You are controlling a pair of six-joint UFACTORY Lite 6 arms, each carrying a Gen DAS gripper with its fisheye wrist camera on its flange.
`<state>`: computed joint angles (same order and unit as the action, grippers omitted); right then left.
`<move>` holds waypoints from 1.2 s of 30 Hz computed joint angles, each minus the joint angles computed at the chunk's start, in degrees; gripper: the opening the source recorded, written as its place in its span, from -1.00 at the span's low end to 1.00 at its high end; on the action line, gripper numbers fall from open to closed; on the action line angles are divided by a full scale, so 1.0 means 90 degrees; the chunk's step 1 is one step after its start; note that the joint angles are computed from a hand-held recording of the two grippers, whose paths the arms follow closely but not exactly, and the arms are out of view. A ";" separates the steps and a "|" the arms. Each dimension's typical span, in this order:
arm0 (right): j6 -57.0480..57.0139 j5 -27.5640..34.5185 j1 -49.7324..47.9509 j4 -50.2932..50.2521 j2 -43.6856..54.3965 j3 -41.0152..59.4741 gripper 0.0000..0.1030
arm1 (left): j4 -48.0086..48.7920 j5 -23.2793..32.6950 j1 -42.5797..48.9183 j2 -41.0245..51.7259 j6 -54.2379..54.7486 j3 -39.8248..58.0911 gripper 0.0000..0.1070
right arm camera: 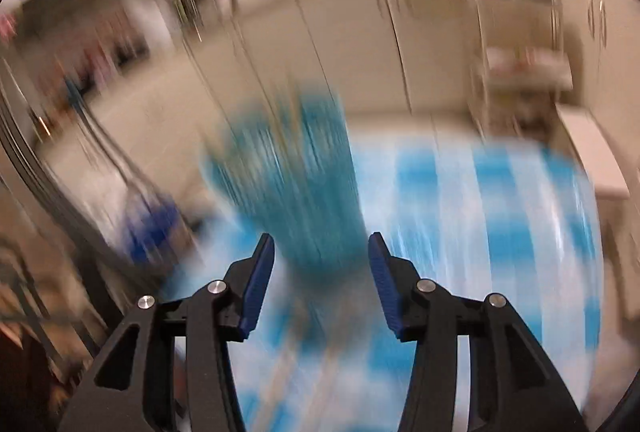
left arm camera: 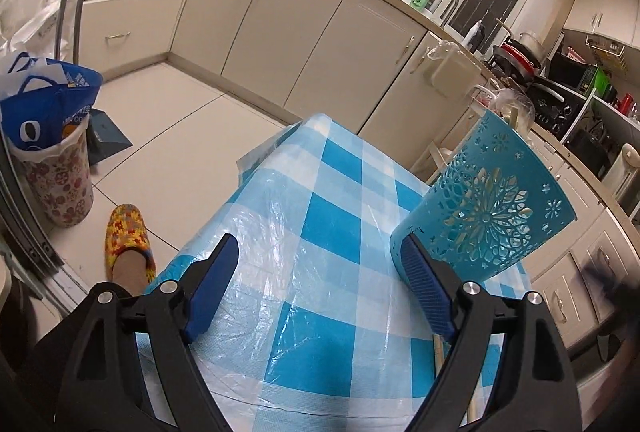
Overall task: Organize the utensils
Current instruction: 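Raise the right gripper's chopstick over the blue cup and open to drop it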
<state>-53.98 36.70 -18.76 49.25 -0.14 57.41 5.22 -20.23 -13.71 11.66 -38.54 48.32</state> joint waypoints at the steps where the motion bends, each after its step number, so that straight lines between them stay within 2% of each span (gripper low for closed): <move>1: 0.0133 -0.0215 0.0113 -0.0196 0.0040 -0.0289 -0.10 | 0.0000 0.0000 0.0000 0.0000 0.0000 0.0000 0.49; 2: 0.0020 -0.0407 0.0224 -0.0125 0.0169 -0.0580 -0.24 | -0.0014 -0.0005 0.0003 -0.0003 0.0012 -0.0005 0.49; 3: -0.0020 -0.0689 0.0427 -0.0130 0.0294 -0.0776 -0.30 | -0.0011 -0.0011 0.0003 -0.0002 -0.0003 -0.0007 0.50; 7: 0.0207 -0.1971 0.1227 -0.0383 0.0642 -0.1026 -0.46 | 0.0073 -0.0075 0.0036 0.0016 -0.0149 -0.0032 0.51; 9: 0.0609 -0.2690 0.1608 -0.0985 0.0787 -0.1161 -0.71 | 0.0116 -0.0067 0.0022 0.0057 -0.0186 0.0009 0.51; 11: 0.0298 -0.2977 0.1727 -0.0886 0.0700 -0.1381 -0.85 | 0.0148 -0.0080 0.0013 0.0070 -0.0204 0.0015 0.51; 14: -0.0853 -0.2483 0.1252 0.0180 0.0221 -0.1673 -0.88 | 0.0249 -0.0095 0.0030 0.0075 -0.0316 0.0011 0.52; 15: -0.1119 -0.2083 0.0969 0.0428 0.0027 -0.1679 -0.88 | 0.0273 -0.0089 0.0029 0.0088 -0.0340 0.0026 0.52; 17: -0.1703 -0.0750 0.0078 0.1282 -0.0704 -0.1670 -0.88 | 0.0305 -0.0082 0.0034 0.0078 -0.0352 0.0020 0.52; 19: -0.1663 0.0316 -0.0485 0.1678 -0.1085 -0.1117 -0.88 | 0.0259 -0.0052 0.0006 0.0100 -0.0307 0.0051 0.52; 21: -0.1551 0.0722 -0.0551 0.2181 -0.1023 -0.0193 -0.88 | 0.0192 -0.0067 -0.0007 0.0086 -0.0270 0.0034 0.52; 22: -0.1532 0.0678 -0.0464 0.2428 -0.0975 0.0158 -0.88 | 0.0184 -0.0073 -0.0006 0.0088 -0.0270 0.0039 0.52; 25: -0.2038 -0.0105 0.0190 0.3629 -0.0400 0.1347 -0.88 | 0.0188 -0.0130 0.0001 0.0119 -0.0334 0.0035 0.52; 31: -0.5654 -0.2476 0.1743 0.7536 0.1463 0.3186 -0.88 | 0.0275 -0.0242 0.0003 0.0118 -0.0436 -0.0027 0.52; 34: -0.7543 -0.2827 0.1988 0.9264 0.1984 0.3302 -0.88 | 0.0421 -0.0301 0.0025 0.0124 -0.0565 -0.0038 0.52; 36: -0.7857 -0.2973 0.2051 0.9507 0.2188 0.3179 -0.79 | 0.0486 -0.0322 0.0040 0.0130 -0.0624 -0.0039 0.52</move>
<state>-124.69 9.95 -0.30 134.82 19.56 86.02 9.60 -23.13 -13.35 12.83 -44.16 47.96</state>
